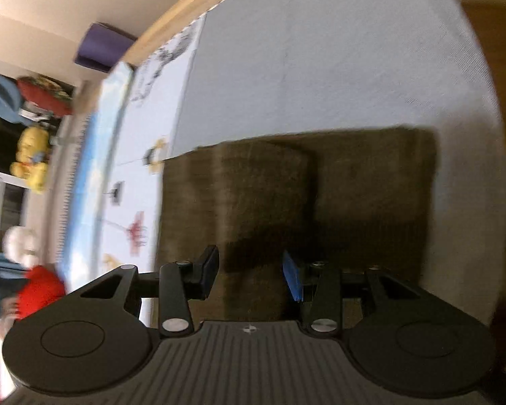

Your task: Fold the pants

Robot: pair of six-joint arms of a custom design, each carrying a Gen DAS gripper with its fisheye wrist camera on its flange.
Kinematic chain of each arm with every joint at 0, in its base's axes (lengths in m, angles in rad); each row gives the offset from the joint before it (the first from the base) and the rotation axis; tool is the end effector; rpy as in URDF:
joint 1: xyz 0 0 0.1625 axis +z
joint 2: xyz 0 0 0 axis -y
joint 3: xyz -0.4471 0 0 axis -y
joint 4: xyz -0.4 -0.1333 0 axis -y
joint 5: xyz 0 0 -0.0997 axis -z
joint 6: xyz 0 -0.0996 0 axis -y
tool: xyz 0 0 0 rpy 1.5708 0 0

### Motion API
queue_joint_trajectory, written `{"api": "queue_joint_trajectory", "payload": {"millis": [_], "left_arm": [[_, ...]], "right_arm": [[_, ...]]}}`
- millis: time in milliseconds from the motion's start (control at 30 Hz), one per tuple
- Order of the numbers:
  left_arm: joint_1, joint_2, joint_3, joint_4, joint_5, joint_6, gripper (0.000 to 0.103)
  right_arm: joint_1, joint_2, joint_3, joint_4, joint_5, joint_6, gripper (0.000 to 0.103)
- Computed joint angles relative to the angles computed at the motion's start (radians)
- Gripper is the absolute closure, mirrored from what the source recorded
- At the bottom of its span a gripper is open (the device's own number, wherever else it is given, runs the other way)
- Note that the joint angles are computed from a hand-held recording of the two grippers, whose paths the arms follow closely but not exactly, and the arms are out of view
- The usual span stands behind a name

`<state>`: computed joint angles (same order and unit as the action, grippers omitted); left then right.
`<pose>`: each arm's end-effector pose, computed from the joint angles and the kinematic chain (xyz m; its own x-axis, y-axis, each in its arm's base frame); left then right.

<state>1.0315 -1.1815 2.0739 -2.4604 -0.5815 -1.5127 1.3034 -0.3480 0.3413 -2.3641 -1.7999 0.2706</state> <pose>-0.0814 -0.5576 0.2097 -0.5400 -0.8401 -0.0513 -0.4395 0.3334 -0.8341 -0.1467 -0.9545 0.3216 -0.8144 0.5790 -0.0393 0.4170 0.5367 -0.7336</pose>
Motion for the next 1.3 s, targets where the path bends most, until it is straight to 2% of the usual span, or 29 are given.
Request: {"api": "queue_joint_trajectory", "payload": {"millis": [67,100,133,233,300,333,400,433,467,500,533,600,767,800,867,933,967,1033,1067,1133,1200,1267,1300], "left_arm": [[0.001,-0.004,-0.003,0.029,0.005,-0.026,0.050],[0.002,-0.006,-0.004,0.045,0.008,-0.040,0.050],[0.003,-0.009,-0.005,0.059,0.014,-0.053,0.050],[0.006,-0.014,-0.006,0.074,0.017,-0.084,0.050],[0.005,-0.012,-0.019,0.127,0.025,-0.109,0.050],[0.005,-0.011,-0.023,0.140,0.026,-0.111,0.051],[0.008,-0.009,-0.029,0.157,0.023,-0.110,0.057],[0.007,-0.008,-0.035,0.186,0.024,-0.124,0.066],[0.007,-0.009,-0.039,0.214,0.026,-0.139,0.076],[0.004,-0.015,-0.034,0.218,0.031,-0.148,0.078],[-0.002,-0.021,-0.024,0.205,0.037,-0.150,0.082],[-0.022,-0.033,-0.007,0.191,0.064,-0.143,0.085],[-0.103,-0.069,0.043,0.180,0.140,-0.118,0.090],[-0.113,-0.077,0.046,0.214,0.130,-0.137,0.090],[-0.106,-0.086,0.038,0.285,0.047,-0.141,0.090],[-0.079,-0.090,0.039,0.269,-0.046,-0.086,0.091],[-0.071,-0.093,0.041,0.273,-0.067,-0.071,0.092],[-0.066,-0.103,0.035,0.343,-0.064,-0.106,0.100],[-0.067,-0.111,0.037,0.371,-0.054,-0.133,0.100],[-0.074,-0.131,0.062,0.336,-0.042,-0.142,0.100],[-0.079,-0.132,0.075,0.290,-0.053,-0.105,0.100],[-0.086,-0.119,0.050,0.353,-0.044,-0.115,0.100],[-0.096,-0.119,0.042,0.394,-0.016,-0.139,0.099]], "right_arm": [[0.012,-0.027,0.054,-0.018,-0.108,0.008,0.058],[0.014,-0.035,0.072,-0.026,-0.132,0.018,0.058],[0.006,-0.054,0.106,-0.037,-0.117,0.030,0.058],[-0.012,-0.037,0.067,0.014,-0.011,0.008,0.058],[-0.020,-0.037,0.063,0.036,0.016,0.006,0.058],[-0.018,-0.010,0.011,0.061,0.014,0.013,0.058],[-0.018,0.003,-0.012,0.064,0.020,0.019,0.058],[-0.020,-0.007,0.006,0.050,0.027,0.011,0.058],[-0.021,-0.030,0.046,0.021,0.031,-0.003,0.068],[-0.019,-0.036,0.057,0.001,0.033,-0.016,0.078],[-0.018,-0.050,0.081,-0.026,0.045,-0.030,0.092],[-0.016,-0.081,0.135,-0.106,0.103,-0.080,0.096],[0.000,-0.193,0.331,-0.388,0.174,-0.239,0.101],[0.004,-0.202,0.342,-0.404,0.152,-0.287,0.101],[0.013,-0.186,0.299,-0.330,0.027,-0.339,0.101],[0.012,-0.155,0.224,-0.200,-0.112,-0.322,0.101],[0.007,-0.142,0.192,-0.140,-0.146,-0.284,0.101],[-0.004,-0.141,0.186,-0.098,-0.179,-0.225,0.101],[-0.004,-0.150,0.202,-0.111,-0.180,-0.220,0.101],[-0.004,-0.193,0.290,-0.216,-0.148,-0.254,0.102],[0.003,-0.204,0.316,-0.268,-0.140,-0.315,0.102],[0.008,-0.188,0.280,-0.227,-0.194,-0.317,0.101],[0.008,-0.173,0.248,-0.181,-0.231,-0.295,0.101]]}}
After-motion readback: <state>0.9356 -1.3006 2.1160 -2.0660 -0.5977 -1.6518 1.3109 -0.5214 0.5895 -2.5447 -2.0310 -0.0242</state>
